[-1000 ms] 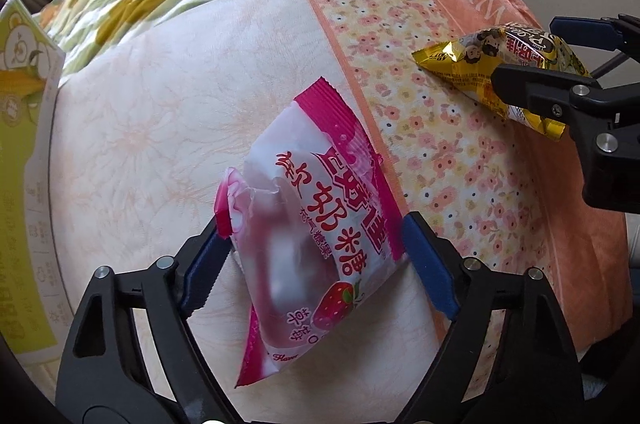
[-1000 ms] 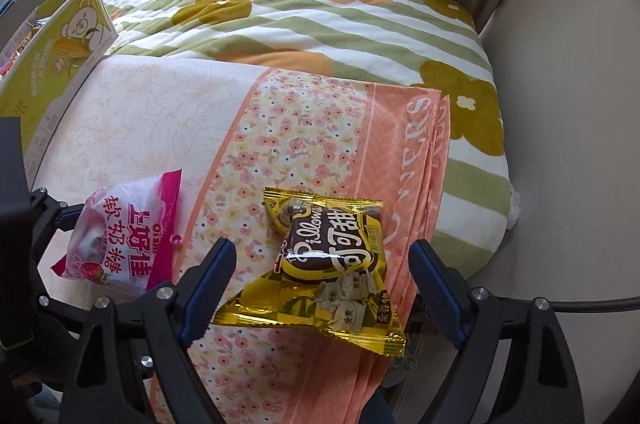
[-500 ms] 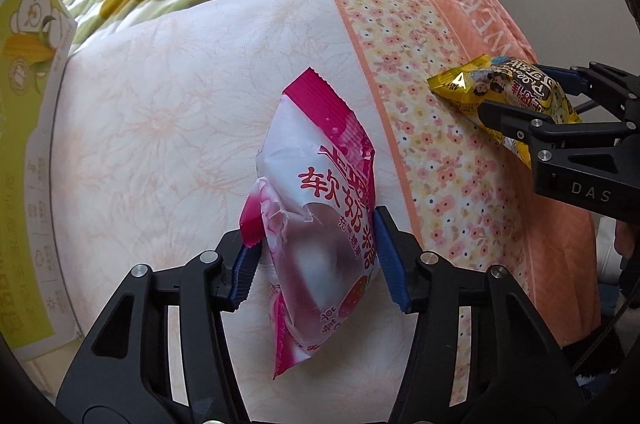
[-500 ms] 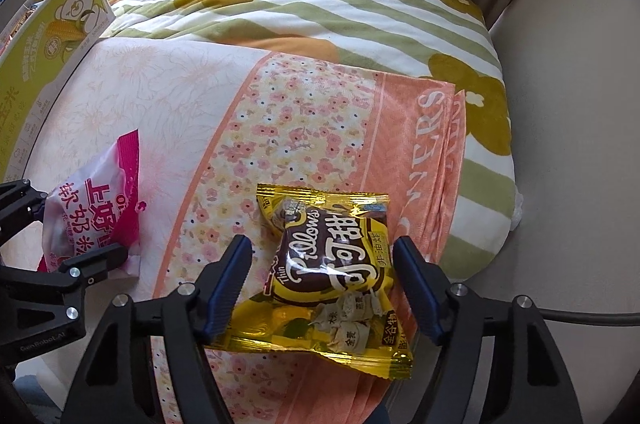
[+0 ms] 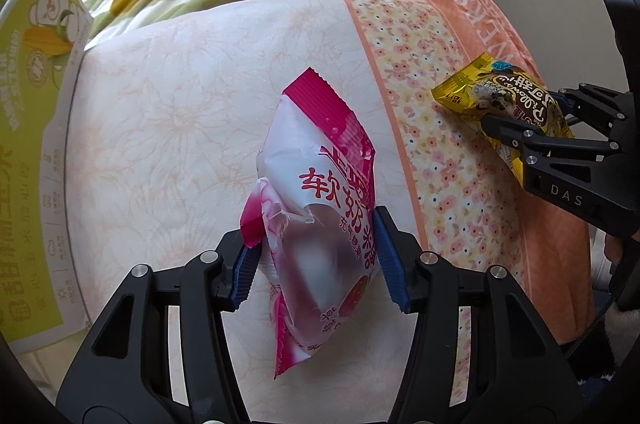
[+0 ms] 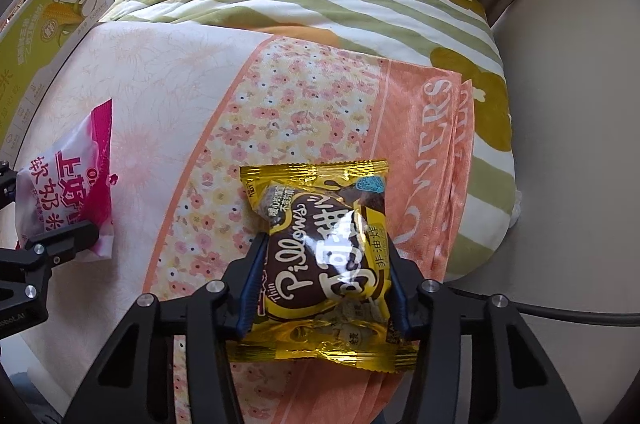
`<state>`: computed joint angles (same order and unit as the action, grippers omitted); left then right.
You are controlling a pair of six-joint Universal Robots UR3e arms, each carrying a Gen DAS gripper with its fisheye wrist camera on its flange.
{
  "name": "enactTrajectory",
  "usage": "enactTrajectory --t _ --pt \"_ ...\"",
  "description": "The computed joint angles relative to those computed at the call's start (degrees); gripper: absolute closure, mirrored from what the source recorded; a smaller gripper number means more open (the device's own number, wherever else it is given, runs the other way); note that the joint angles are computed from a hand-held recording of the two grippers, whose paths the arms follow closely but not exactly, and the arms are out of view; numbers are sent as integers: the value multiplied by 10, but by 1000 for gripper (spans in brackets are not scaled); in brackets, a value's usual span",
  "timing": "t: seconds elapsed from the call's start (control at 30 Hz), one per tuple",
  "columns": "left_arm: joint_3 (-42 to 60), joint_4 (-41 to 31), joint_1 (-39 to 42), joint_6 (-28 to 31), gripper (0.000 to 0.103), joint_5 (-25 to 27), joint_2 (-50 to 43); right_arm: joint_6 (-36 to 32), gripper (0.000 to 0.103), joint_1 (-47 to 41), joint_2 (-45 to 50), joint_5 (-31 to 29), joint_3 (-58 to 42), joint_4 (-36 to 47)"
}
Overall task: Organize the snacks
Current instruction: 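Carry both packets over the box and release them inside with both tools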
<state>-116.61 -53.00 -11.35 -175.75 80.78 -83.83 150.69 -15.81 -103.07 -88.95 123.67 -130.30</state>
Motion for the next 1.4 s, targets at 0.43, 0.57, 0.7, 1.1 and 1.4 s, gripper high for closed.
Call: enactTrajectory --t 0.43,0.57,0.7,1.1,1.4 --pt "35 -103 54 11 53 -12 153 11 60 -8 -96 54 -68 104" --pt "83 -171 112 36 53 -27 213 26 60 7 -106 85 -122 139" --pt "136 -263 224 96 53 -81 264 67 60 63 -72 96 -196 149" --pt "423 -553 605 425 53 -277 147 284 60 296 159 64 -470 96" --pt "774 -642 621 523 53 -259 -193 464 60 443 426 -47 -835 195"
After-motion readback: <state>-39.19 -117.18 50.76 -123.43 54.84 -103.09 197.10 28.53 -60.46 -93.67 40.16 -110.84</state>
